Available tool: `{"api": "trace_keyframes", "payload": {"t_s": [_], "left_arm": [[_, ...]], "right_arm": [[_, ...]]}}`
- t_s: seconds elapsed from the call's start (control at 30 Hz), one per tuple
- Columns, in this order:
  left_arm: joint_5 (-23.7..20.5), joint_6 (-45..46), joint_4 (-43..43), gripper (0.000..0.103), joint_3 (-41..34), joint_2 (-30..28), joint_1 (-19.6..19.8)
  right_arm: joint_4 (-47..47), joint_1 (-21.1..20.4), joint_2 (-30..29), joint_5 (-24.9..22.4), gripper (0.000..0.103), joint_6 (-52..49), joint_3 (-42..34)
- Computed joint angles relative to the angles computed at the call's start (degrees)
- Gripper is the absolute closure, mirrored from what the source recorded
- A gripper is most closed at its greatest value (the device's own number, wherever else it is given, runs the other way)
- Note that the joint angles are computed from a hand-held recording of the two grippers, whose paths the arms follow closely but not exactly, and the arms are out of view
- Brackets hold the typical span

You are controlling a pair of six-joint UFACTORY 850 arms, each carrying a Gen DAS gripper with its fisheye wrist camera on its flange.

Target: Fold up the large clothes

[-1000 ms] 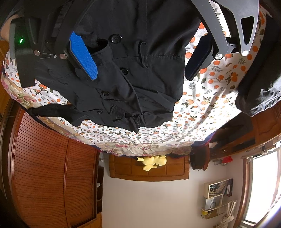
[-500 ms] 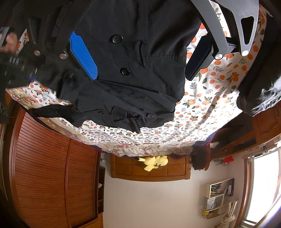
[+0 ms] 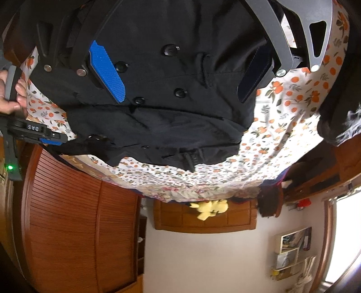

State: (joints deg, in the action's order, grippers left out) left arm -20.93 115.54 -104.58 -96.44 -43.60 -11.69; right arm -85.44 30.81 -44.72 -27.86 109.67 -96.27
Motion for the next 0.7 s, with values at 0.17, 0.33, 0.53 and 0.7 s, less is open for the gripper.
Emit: {"api": "trace_keyframes", "payload": {"t_s": [0.17, 0.33, 0.53, 0.7], "left_arm": [[-0.22, 2.73, -1.30, 0.002, 0.57, -0.02, -1.72], [0.08, 3.04, -0.65, 0.002, 0.10, -0.87, -3.52], [-0.01, 3.57, -0.47, 0.002, -0.41, -1.90, -5.06], [-0.02, 3.40, -0.18, 0.002, -1.01, -2.72, -5.88]], "right_arm": [[4.67, -0.49, -1.73, 0.78, 0.064, -5.27, -1.21], [11.04, -0.80, -3.64, 0.04, 0.063, -11.09, -2.63], [18.07, -2.35, -4.63, 3.18, 0.058, -14.40, -2.46], [24.29, -3.15, -5.17, 7.10, 0.089, -20.77, -2.57]]}}
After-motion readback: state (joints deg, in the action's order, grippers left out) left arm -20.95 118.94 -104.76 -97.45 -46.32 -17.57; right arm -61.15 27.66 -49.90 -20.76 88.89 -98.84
